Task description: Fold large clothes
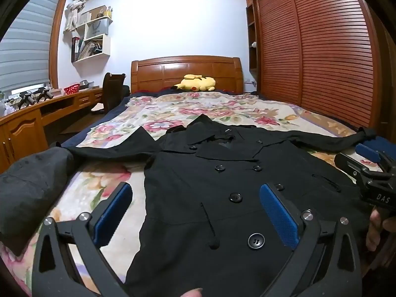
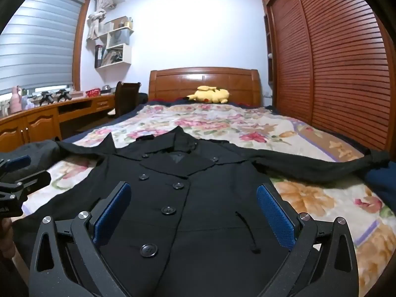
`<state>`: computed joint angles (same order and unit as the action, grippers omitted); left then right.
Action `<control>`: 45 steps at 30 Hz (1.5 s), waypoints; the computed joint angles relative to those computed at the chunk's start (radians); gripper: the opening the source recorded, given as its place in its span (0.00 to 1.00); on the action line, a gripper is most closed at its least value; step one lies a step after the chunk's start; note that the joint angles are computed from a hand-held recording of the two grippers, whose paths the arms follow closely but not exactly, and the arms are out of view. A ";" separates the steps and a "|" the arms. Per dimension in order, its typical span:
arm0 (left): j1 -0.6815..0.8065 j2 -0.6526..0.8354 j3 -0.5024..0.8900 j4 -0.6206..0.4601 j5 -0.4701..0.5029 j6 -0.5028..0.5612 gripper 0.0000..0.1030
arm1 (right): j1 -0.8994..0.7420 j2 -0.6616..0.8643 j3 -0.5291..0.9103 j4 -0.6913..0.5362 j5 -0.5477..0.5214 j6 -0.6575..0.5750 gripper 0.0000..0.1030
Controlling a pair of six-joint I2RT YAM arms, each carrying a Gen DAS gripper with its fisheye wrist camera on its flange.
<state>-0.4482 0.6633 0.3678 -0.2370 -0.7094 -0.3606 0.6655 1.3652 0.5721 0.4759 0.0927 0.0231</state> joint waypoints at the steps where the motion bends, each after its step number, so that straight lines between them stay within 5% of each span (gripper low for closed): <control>1: -0.003 0.001 0.002 -0.002 -0.003 -0.002 1.00 | 0.000 0.001 0.001 0.000 0.001 0.004 1.00; 45: -0.050 0.012 0.009 0.017 -0.065 -0.024 1.00 | 0.013 0.017 0.000 0.013 0.016 0.000 1.00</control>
<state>-0.4981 0.6749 0.3767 -0.2198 -0.7747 -0.3849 0.6787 1.3819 0.5718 0.4888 0.1085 0.0227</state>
